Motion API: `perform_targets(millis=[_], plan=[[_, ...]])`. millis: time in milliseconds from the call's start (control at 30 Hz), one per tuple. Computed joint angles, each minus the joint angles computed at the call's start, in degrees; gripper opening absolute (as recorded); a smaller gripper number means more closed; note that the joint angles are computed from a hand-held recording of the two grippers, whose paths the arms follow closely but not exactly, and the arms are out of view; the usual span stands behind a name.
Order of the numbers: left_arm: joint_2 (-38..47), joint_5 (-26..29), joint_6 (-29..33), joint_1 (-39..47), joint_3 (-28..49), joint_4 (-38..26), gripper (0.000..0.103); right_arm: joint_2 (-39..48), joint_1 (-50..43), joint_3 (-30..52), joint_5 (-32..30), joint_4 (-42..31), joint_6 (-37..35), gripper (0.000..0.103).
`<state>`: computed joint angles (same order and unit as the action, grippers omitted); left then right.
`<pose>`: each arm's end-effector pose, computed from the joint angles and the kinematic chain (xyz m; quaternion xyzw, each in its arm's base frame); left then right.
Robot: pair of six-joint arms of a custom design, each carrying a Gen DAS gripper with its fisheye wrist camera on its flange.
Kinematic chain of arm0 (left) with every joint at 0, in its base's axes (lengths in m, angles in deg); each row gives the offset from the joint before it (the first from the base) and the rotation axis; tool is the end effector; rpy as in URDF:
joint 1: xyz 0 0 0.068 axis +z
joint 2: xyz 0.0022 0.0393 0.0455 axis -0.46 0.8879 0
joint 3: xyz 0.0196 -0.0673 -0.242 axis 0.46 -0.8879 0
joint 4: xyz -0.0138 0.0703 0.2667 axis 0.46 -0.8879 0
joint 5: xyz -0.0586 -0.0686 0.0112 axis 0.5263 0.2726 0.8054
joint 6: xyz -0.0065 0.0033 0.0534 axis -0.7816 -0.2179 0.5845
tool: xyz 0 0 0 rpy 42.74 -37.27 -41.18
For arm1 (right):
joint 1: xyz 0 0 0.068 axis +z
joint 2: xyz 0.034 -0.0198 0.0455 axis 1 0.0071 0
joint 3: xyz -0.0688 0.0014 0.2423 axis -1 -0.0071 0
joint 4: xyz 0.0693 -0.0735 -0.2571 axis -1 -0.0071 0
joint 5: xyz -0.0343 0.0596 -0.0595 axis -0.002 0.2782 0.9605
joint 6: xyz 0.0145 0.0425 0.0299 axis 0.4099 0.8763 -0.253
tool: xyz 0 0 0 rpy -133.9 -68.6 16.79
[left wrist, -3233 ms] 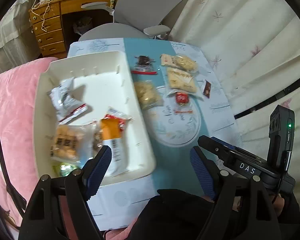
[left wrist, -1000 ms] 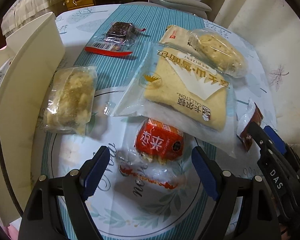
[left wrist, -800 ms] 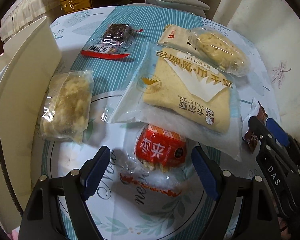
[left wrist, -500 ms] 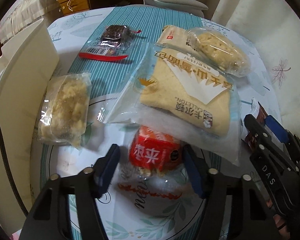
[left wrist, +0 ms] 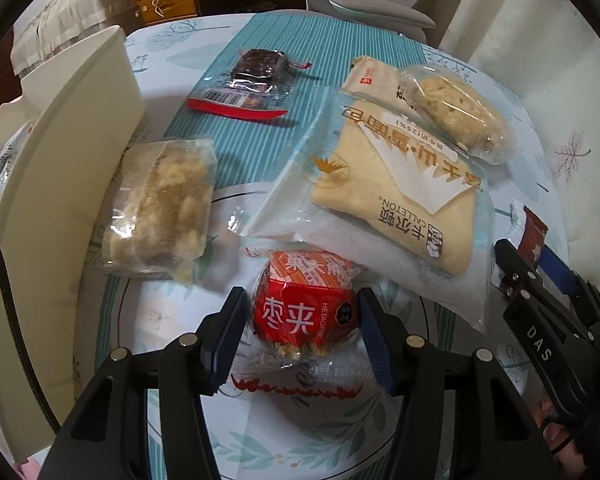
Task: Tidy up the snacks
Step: 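Grasp the red date packet with the left gripper while the right gripper grasps the red snowflake packet, then carry the red date packet and red snowflake packet into the white tray and release both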
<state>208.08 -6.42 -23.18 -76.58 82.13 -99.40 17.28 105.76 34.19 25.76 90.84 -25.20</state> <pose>0.2463 -0.2704 0.0408 -0.2041 0.9664 0.0058 0.1559 0.2854 0.0819 0.0299 -0.1527 0.9442 0.0249 0.2907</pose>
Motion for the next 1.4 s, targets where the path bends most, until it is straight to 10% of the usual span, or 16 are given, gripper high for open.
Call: perform_targets(millis=[167,633,1400], plan=[[-3.3,-1.0,-1.6,-1.4,-1.9,-1.7,0.054,-0.4,-1.1,0.8,-2.6,-2.5,0.1,0.038],[-12.1,-5.1,-8.9,-8.4,-2.8,-10.0,0.053,-8.7,-3.2,-0.4,-6.3,-15.1,4.0,0.034],[-29.5,-11.5,-34.1,-28.9,-7.1,-31.9,0.053,-56.6,5.7,-20.3,-15.2,-41.3,2.6,0.034]])
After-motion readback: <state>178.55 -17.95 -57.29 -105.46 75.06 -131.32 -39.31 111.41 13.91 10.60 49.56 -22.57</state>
